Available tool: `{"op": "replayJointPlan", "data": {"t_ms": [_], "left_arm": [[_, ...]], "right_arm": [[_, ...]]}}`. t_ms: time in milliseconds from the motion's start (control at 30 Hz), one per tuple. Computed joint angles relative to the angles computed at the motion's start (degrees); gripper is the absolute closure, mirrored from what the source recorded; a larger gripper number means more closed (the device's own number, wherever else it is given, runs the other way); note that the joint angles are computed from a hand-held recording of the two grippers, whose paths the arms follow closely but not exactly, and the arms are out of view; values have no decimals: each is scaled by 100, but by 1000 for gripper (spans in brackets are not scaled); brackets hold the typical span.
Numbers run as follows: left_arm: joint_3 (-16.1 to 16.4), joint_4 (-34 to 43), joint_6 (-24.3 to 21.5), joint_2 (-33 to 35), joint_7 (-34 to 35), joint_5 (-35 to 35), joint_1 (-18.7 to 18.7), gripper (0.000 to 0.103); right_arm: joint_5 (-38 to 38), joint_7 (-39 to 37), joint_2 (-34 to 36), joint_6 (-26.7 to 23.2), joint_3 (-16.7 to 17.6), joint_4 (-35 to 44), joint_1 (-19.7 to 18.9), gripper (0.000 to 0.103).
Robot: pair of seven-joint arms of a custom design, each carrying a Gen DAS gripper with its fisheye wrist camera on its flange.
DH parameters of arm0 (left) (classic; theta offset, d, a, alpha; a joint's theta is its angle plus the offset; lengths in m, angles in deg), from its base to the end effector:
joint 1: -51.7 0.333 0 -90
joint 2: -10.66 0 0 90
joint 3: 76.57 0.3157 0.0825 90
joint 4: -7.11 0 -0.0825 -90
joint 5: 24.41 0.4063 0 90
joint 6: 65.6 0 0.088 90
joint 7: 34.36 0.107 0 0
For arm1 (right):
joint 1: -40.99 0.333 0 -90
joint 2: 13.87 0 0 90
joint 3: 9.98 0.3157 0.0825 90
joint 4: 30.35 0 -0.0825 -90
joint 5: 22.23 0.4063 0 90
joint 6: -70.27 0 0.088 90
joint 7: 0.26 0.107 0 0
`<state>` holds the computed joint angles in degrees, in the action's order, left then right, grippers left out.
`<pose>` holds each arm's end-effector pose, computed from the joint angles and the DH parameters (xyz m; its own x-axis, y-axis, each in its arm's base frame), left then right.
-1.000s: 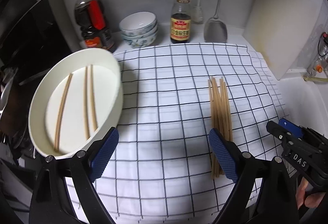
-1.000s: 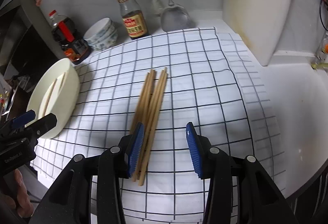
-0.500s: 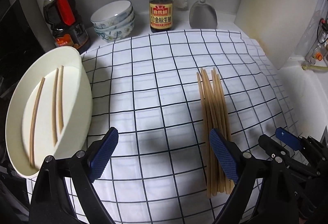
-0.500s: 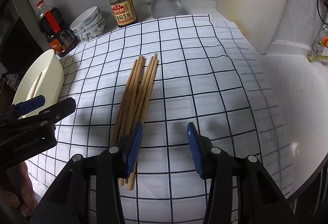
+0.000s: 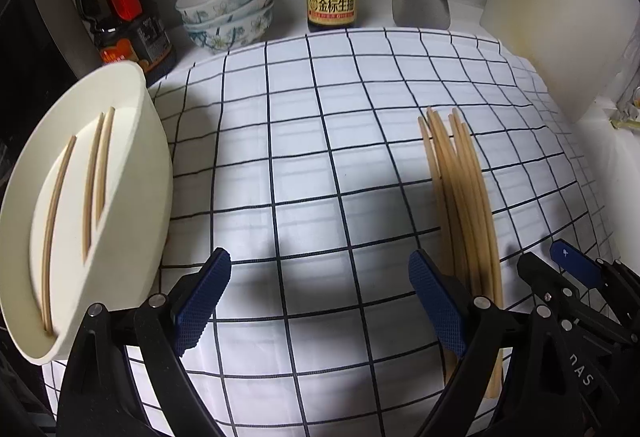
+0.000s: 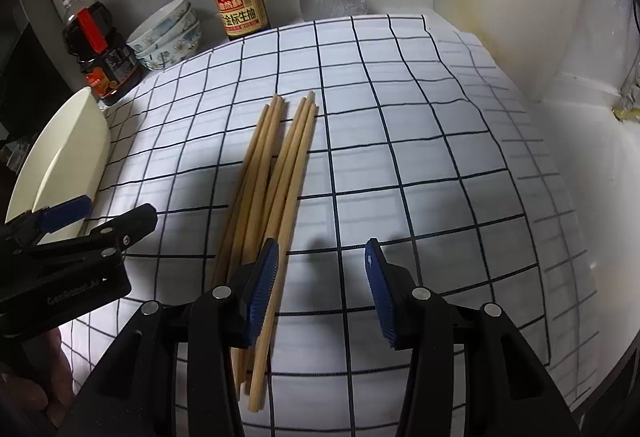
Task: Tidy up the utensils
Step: 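Move both open tools back over the chopstick bundle on the grid cloth, then close the right tool on one chopstick while the left tool grasps another from the bundle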
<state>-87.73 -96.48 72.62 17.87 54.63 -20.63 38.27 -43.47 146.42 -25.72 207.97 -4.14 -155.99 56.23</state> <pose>0.6003 -0.2683 0.5157 -0.4215 -0.9063 -0.0293 -0.7980 0.3861 -0.4627 0.5087 0.1961 0.5082 -0.3587 -0.9279 -0.1021 -0.7954 0.3610 -0.4868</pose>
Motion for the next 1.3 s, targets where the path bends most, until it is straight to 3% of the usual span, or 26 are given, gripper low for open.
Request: {"op": "replayJointPlan", "data": {"t_ms": [733, 1300], "left_arm": [[-52, -55, 228, 103, 439, -410, -12, 14], [-96, 18, 252, 331, 628, -590, -158, 14]], "right_arm": [[-345, -307, 360, -232, 12, 223, 65, 60], [-466, 42, -239, -187, -23, -391, -154, 60]]}}
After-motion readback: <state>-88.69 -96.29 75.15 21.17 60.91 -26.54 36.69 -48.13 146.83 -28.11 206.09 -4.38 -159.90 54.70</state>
